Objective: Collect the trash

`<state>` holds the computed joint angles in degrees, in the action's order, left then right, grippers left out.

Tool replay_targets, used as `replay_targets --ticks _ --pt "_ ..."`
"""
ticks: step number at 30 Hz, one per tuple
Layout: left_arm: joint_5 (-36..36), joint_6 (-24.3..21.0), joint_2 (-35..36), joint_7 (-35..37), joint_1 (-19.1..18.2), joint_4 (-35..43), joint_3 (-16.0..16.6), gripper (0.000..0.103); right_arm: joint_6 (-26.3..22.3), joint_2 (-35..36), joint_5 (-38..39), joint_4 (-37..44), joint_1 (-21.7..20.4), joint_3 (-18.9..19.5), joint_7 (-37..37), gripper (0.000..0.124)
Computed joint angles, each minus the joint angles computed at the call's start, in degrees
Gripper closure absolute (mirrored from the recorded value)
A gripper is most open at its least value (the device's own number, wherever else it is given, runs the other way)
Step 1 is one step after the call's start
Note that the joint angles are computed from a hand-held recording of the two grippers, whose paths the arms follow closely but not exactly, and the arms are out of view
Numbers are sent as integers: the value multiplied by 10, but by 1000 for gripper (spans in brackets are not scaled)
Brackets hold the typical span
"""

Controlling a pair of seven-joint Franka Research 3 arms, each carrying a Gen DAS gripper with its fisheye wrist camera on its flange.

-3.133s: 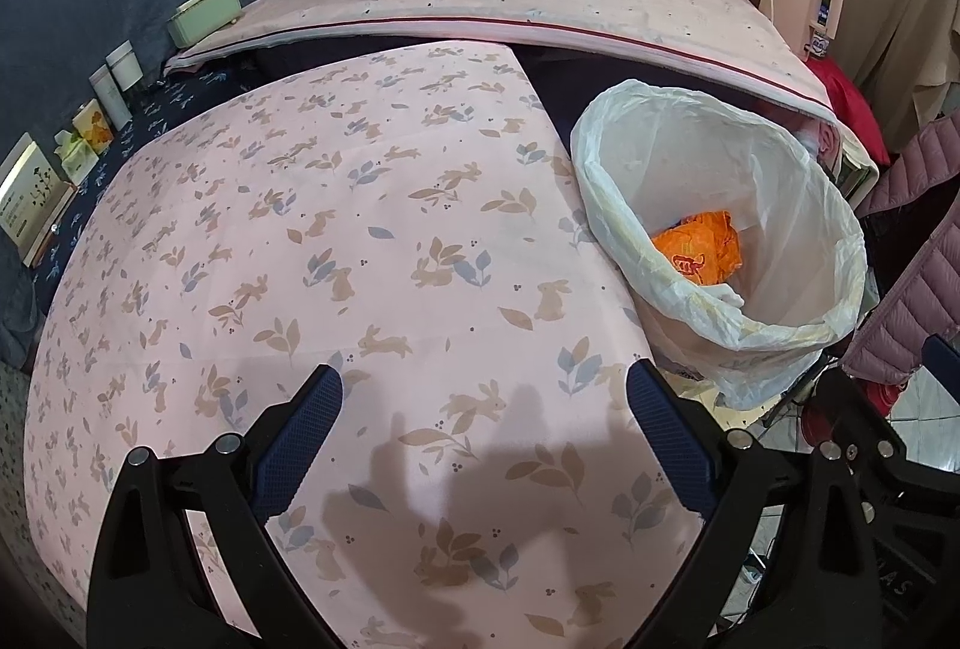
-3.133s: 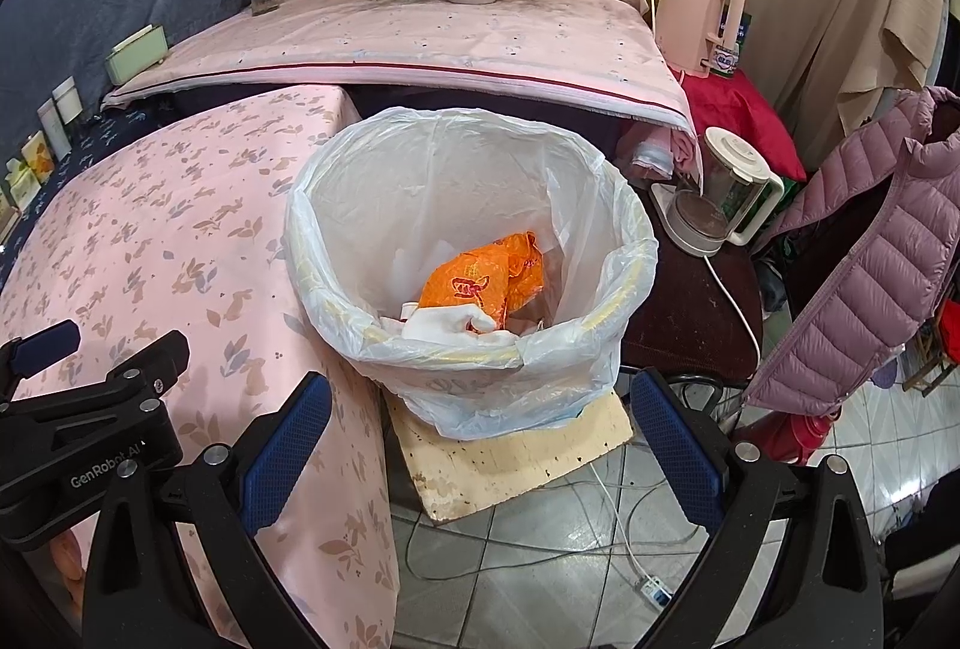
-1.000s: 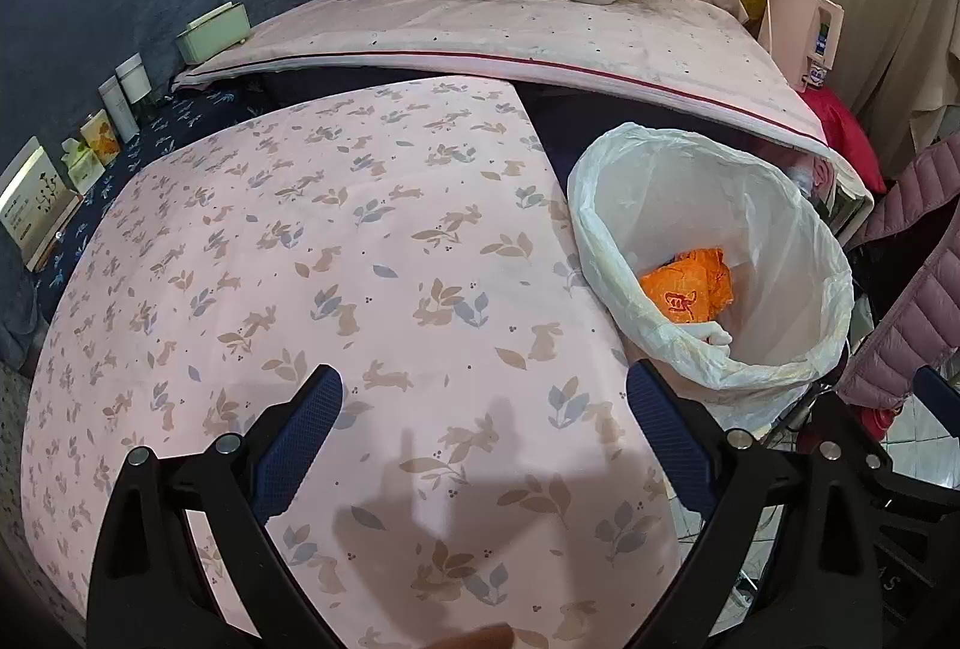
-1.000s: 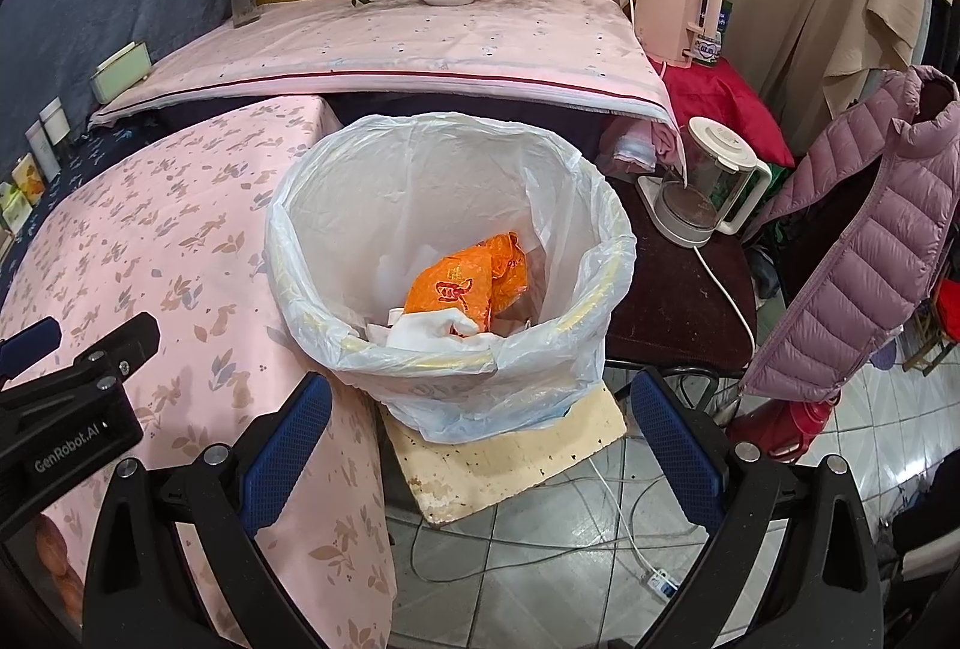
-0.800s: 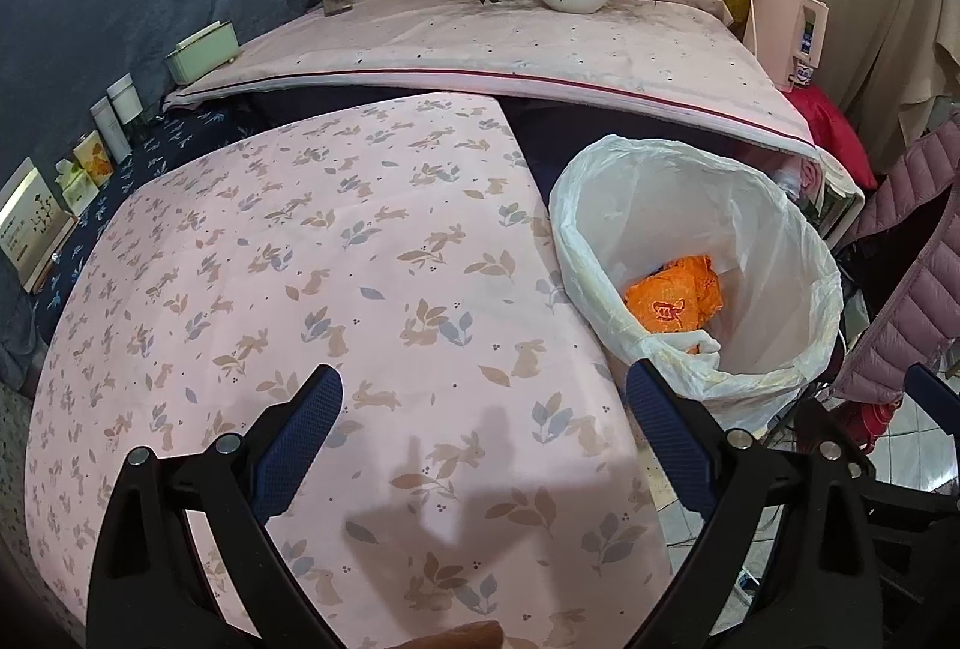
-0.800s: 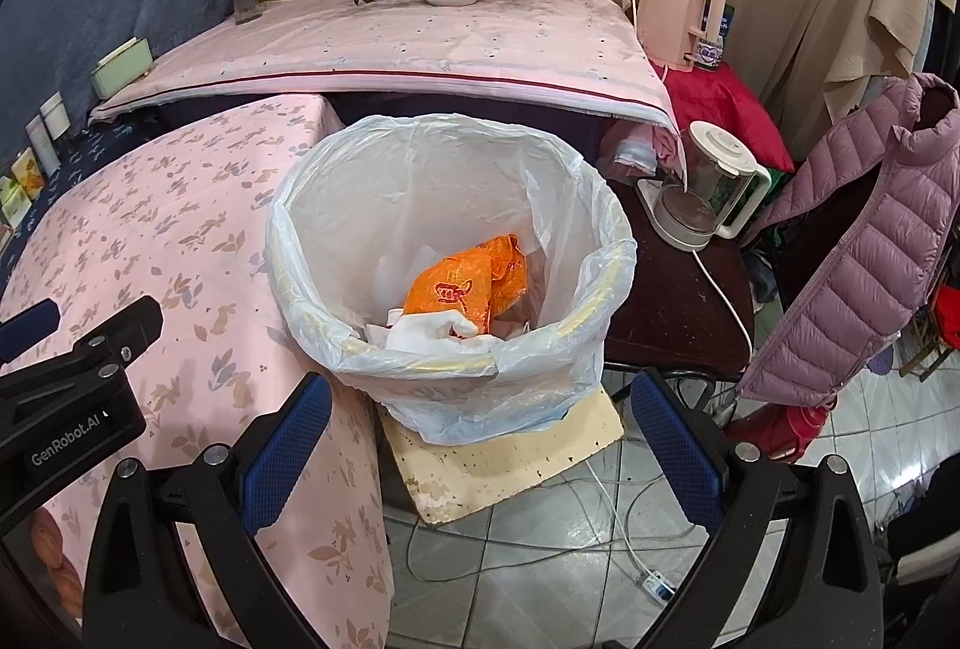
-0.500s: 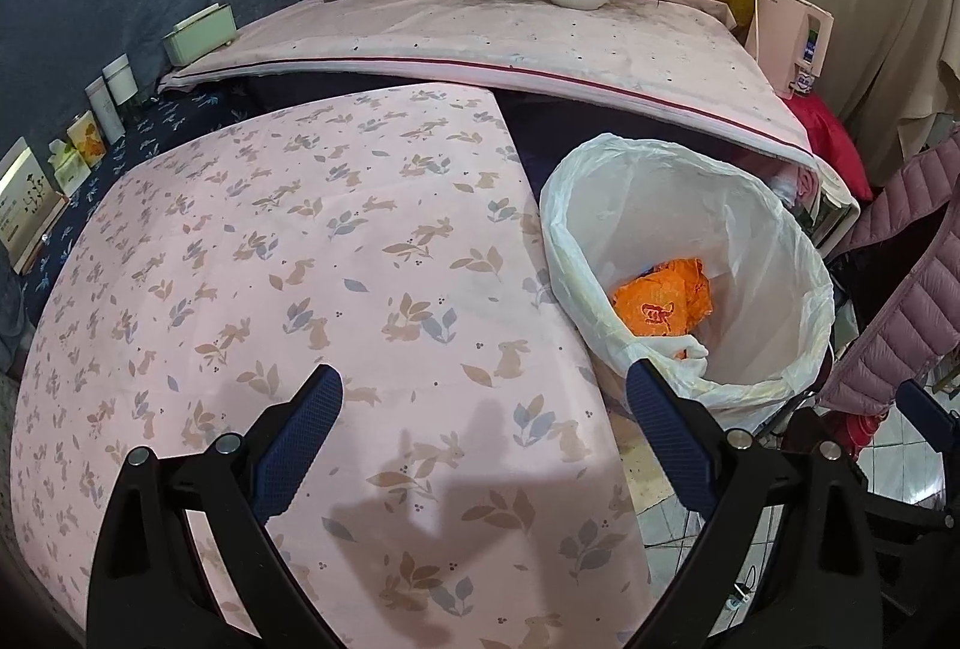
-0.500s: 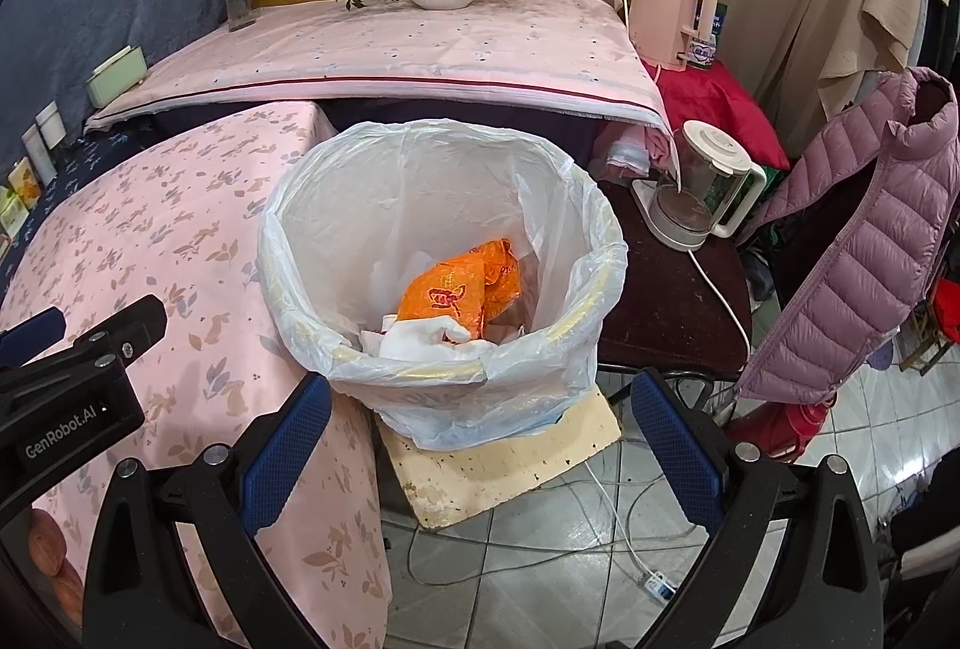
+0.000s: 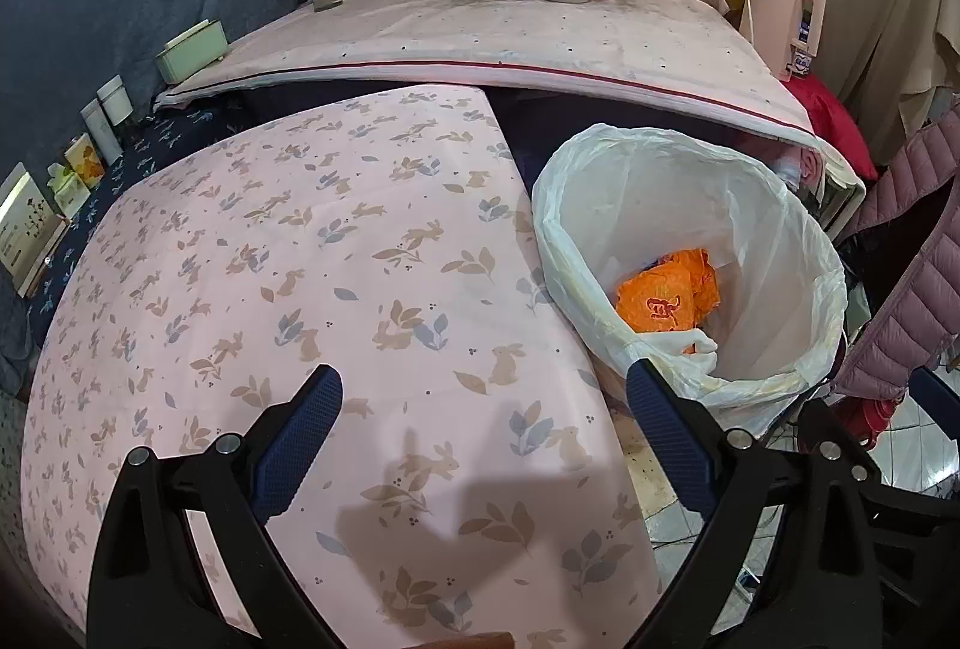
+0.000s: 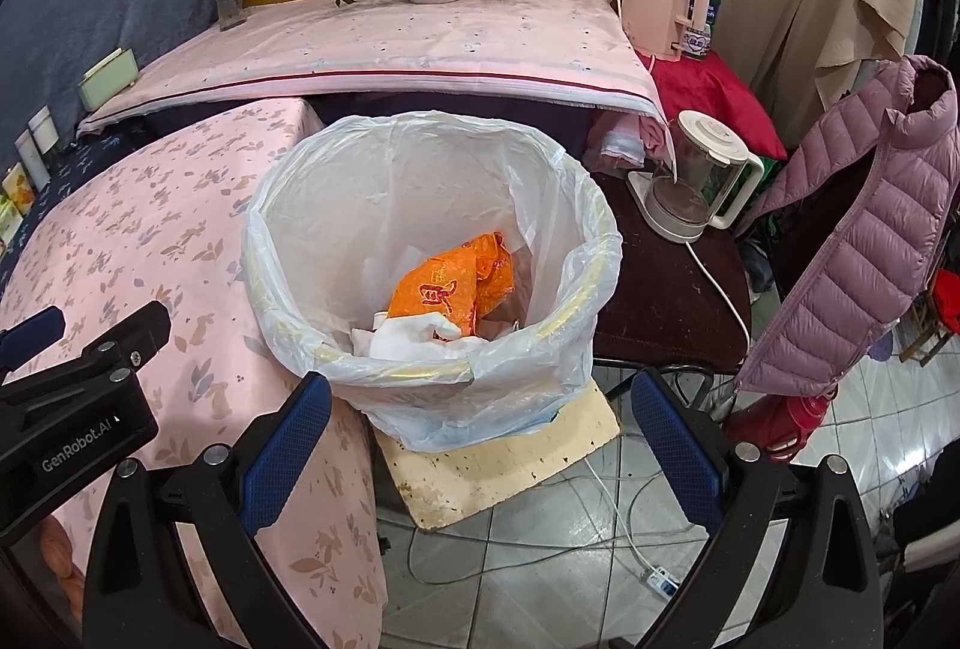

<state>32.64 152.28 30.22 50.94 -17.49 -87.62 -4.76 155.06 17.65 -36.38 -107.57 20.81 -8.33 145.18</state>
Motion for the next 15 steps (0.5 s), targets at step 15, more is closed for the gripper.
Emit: replay_targets --ticks 15 --pt "14 9 -5 -15 -3 -7 8 12 9 3 -15 2 5 -6 19 28"
